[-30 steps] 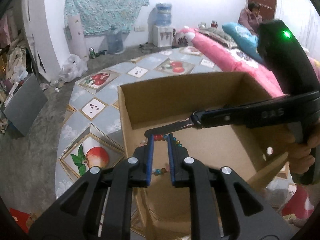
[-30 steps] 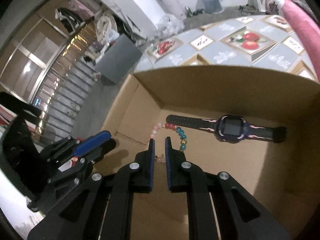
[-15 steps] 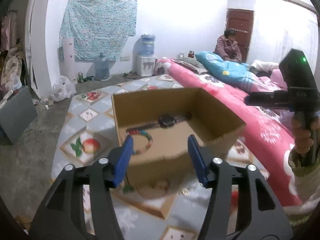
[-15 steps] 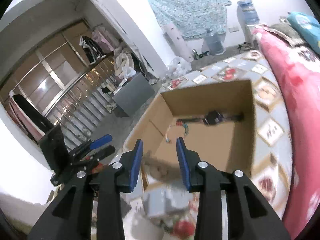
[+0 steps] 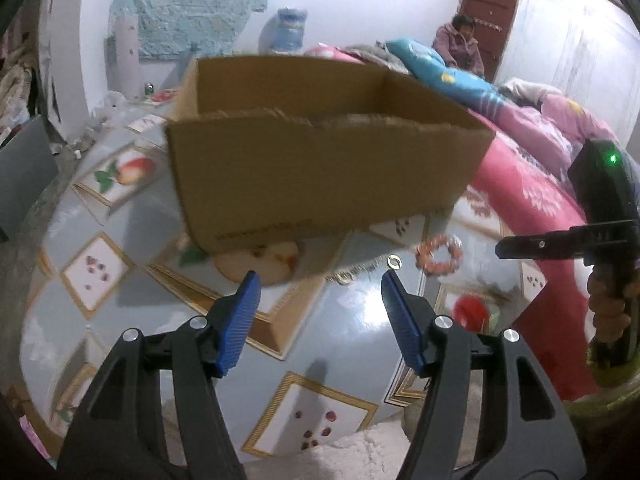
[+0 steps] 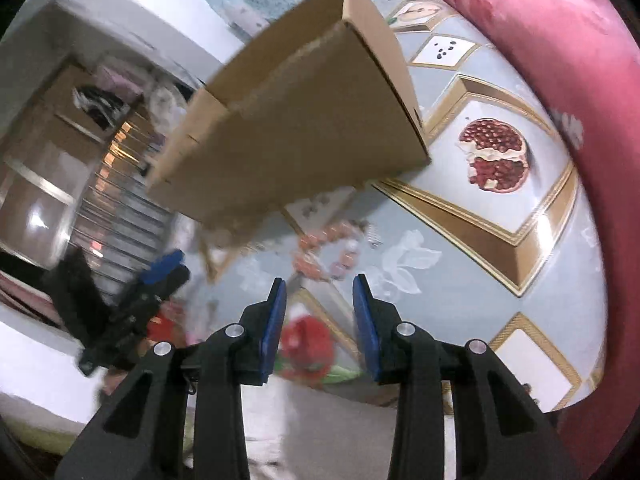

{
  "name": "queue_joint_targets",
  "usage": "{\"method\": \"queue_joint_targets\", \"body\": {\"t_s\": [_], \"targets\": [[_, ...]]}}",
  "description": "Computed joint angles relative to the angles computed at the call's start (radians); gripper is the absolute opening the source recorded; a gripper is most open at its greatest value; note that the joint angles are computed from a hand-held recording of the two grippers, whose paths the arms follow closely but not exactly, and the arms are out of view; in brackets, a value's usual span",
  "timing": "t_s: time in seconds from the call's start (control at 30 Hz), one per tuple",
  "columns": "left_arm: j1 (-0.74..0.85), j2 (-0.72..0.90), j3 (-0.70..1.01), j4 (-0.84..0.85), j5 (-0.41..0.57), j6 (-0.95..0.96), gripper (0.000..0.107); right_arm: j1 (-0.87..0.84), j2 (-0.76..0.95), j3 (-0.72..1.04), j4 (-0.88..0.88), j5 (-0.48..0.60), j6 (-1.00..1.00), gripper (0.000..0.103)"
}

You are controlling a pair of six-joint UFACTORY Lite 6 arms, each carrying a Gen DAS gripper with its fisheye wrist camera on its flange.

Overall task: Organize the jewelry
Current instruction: 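Withdraw both tools from the box toward the silver chain pieces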

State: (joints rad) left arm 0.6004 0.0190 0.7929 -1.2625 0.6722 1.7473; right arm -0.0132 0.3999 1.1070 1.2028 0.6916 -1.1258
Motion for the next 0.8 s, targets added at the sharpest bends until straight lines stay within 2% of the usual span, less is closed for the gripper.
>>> {"method": "queue_joint_targets", "body": {"t_s": [0.17, 0.27, 0.37, 0.5, 0.57, 0.63, 0.8], "targets": [[-0.073, 0.015, -0.043, -0.096, -0.097, 0.113, 0.060, 0.108, -0.047, -0.025, -0.094, -0.224, 0.034, 0.034], [-0.096, 0.045, -0.049, -0.125, -0.118, 0.122, 0.062, 0.131, -0.039, -0.014, -0.084, -0.273, 0.015, 0.026], [-0.133, 0.070, -0.064, -0.174, -0.193, 0.145, 0.062, 0.171, -0.026, 0.013, -0.118, -0.322, 0.039, 0.023], [-0.167, 0.059, -0.106, -0.330, -0.257, 0.300, 0.065, 0.224, -0.018, 0.015, -0.122, -0.380, 0.010, 0.023], [-0.197, 0.050, -0.135, -0.461, -0.295, 0.436, 0.066, 0.240, -0.012, 0.017, -0.106, -0.378, -0.015, 0.023], [-0.209, 0.048, -0.151, -0.543, -0.298, 0.509, 0.069, 0.260, -0.001, 0.021, -0.089, -0.366, -0.051, 0.023], [-0.216, 0.055, -0.160, -0.616, -0.292, 0.574, 0.073, 0.364, 0.027, 0.041, -0.207, -0.469, 0.003, 0.023]]}}
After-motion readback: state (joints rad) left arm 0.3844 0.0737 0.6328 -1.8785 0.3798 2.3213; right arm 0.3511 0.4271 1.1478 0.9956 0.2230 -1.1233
